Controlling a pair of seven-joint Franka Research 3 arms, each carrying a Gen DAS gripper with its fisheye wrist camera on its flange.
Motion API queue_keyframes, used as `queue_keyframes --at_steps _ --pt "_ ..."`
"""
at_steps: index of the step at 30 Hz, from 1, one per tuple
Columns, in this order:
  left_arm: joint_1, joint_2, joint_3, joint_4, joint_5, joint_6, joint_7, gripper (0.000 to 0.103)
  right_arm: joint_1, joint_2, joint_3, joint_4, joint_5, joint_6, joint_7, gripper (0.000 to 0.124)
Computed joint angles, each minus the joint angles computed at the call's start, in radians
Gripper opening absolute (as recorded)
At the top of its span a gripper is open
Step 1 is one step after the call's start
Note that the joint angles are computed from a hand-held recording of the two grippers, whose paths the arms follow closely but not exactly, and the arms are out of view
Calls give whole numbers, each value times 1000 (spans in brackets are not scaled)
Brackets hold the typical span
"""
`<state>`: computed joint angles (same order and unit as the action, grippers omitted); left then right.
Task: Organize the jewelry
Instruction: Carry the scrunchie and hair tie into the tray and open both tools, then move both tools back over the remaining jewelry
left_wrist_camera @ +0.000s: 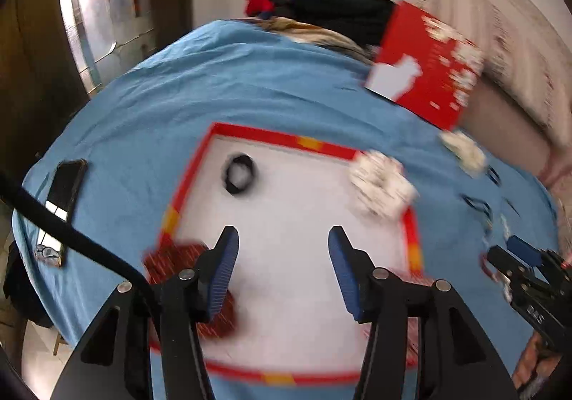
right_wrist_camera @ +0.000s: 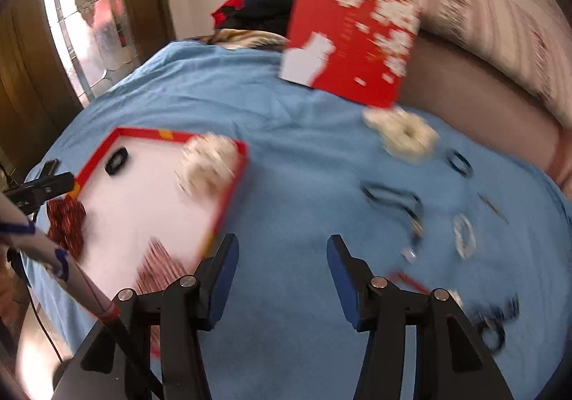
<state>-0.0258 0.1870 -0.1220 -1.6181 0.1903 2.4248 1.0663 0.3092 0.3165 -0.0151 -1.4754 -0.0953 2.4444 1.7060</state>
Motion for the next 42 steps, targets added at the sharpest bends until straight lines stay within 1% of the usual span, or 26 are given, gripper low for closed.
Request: queue_keyframes --at_steps 1,4,7,14,17,26,30,34,38,40,42 --pt "-8 -26 -14 -30 -14 0 10 51 -10 -54 -7 -80 6 23 7 55" --pt "-38 -70 -38 -84 -28 3 19 51 -45 -166 -16 -235 9 58 27 55" --pt "-84 -84 -56 -99 25 -14 7 51 -87 -258 -21 -356 -9 86 58 55" --pt "-171 -71 -90 -83 93 -49 -2 51 -193 -404 -11 -536 -35 126 117 58" --pt "-196 -58 -99 -66 94 -66 7 51 -229 -447 -2 -596 -46 148 134 58" --pt "-248 20 -101 36 128 -145 23 52 -294 -486 -5 -693 20 202 100 59" --pt "-248 76 -107 90 72 -158 46 52 -315 -487 -18 -717 60 229 77 59" --pt "-255 159 -118 168 8 -166 74 52 -329 -473 -35 -715 125 252 47 59" --pt "-278 285 -125 317 -30 -192 107 52 -340 -424 -53 -675 191 259 9 59" --pt "-293 356 -119 410 -35 -208 118 52 -345 -397 -61 -652 220 260 -7 59" --pt "-308 441 -108 530 -37 -237 120 52 -347 -378 -68 -636 254 263 -30 59"
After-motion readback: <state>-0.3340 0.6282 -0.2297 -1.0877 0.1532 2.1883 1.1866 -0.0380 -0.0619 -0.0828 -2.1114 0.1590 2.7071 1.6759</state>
